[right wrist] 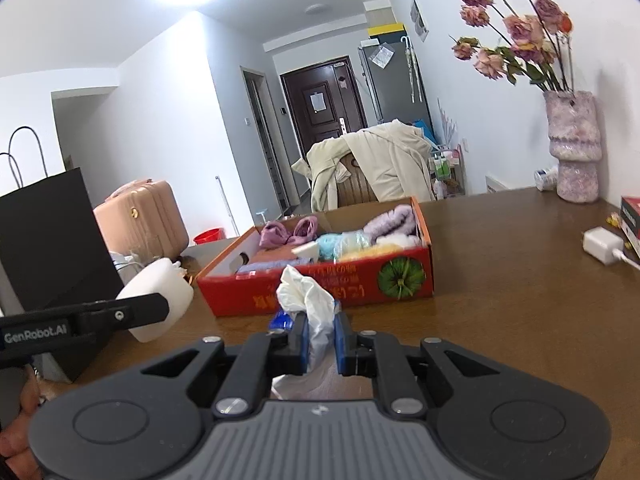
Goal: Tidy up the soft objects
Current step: 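Carry the foam cylinder and tissue into the box and open both grippers, then withdraw both grippers from the box toward the blue tissue packet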
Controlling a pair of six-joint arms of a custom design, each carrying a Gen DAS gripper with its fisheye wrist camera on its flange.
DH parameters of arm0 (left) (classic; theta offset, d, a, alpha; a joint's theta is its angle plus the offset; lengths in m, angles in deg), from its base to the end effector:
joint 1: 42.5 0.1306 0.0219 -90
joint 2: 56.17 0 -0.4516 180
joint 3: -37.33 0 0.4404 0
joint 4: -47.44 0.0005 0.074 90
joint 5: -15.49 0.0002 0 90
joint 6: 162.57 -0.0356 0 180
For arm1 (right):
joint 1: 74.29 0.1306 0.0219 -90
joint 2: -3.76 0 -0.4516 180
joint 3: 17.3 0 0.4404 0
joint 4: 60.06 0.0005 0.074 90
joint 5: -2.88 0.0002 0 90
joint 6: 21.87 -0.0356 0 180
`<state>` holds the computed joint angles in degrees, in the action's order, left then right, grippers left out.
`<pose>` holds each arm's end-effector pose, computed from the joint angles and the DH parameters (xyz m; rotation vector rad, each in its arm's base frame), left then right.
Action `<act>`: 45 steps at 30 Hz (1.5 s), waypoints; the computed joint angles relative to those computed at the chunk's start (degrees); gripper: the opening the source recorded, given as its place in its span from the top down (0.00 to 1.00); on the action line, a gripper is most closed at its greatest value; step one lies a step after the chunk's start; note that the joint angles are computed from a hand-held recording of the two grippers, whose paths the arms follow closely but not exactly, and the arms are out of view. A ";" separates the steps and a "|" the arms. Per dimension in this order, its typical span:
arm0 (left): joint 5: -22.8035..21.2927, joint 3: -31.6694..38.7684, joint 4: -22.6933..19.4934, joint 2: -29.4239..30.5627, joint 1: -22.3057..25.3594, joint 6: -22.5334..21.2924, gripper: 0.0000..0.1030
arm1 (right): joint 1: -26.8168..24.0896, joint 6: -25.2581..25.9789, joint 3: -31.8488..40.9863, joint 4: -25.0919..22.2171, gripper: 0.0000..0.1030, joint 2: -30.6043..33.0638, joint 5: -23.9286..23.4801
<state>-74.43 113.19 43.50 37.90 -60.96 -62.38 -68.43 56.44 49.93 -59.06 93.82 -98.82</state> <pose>0.5440 -0.1822 0.4019 0.1431 1.9667 -0.3295 0.5258 0.0607 0.3707 -0.0360 1.9644 0.4008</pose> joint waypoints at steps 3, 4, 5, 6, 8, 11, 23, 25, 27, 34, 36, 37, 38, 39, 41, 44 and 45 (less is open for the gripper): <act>3.37 5.04 -1.62 4.08 1.91 0.55 0.51 | 0.18 1.61 3.94 0.11 0.88 2.88 0.13; 5.28 7.34 -3.07 5.86 2.75 1.20 0.51 | 0.21 2.04 5.41 0.05 0.88 3.96 -0.05; 6.45 9.83 -4.69 7.74 3.49 1.71 0.51 | 0.18 2.42 7.34 -0.22 0.88 5.38 -0.73; 6.63 11.81 -5.86 9.25 3.97 1.90 0.51 | 0.04 2.07 10.84 0.07 0.88 8.35 -2.16; 7.33 16.73 -8.33 12.96 5.05 1.56 0.51 | -0.09 1.85 13.55 -2.22 0.88 9.99 -3.04; 7.80 23.94 -12.04 18.26 6.01 2.00 0.51 | -0.32 0.36 21.03 -4.96 0.88 15.42 -5.19; 11.51 35.43 -19.34 28.86 6.63 -0.97 0.48 | 0.74 -1.47 45.50 -19.55 0.84 34.67 -7.06; 11.21 34.57 -18.40 29.07 6.34 -2.27 0.43 | 0.77 -1.23 46.12 -20.14 0.82 35.34 -6.47; 10.42 33.16 -15.96 28.76 6.05 -3.79 0.38 | 0.63 -1.12 47.59 -22.63 0.65 36.54 -5.87; 12.04 32.66 -15.04 28.04 6.64 -1.86 0.30 | 0.15 -1.53 46.43 -22.09 0.57 35.60 -6.12; 11.15 32.63 -14.74 27.56 6.65 -1.33 0.30 | 0.10 -1.76 45.94 -21.15 0.57 35.11 -5.99; 10.80 32.28 -14.28 27.08 6.68 -1.19 0.30 | 0.09 -1.69 45.49 -20.77 0.57 34.65 -5.74; 10.50 31.68 -13.68 26.42 6.77 -0.97 0.29 | 0.12 -1.56 45.01 -20.28 0.57 34.15 -5.34; 10.21 31.16 -13.38 25.75 6.82 -0.80 0.28 | 0.13 -1.20 44.42 -19.73 0.57 33.47 -4.95; 8.96 29.94 -13.64 24.01 6.90 -0.70 0.28 | 0.02 -1.30 41.63 -17.12 0.57 31.13 -4.36; 8.15 26.24 -12.28 20.36 6.99 -1.05 0.28 | -0.44 -0.66 37.61 -15.47 0.56 27.41 -3.63; 7.92 24.33 -10.98 18.78 6.97 -1.54 0.26 | -0.51 -0.04 36.12 -14.83 0.55 26.07 -2.80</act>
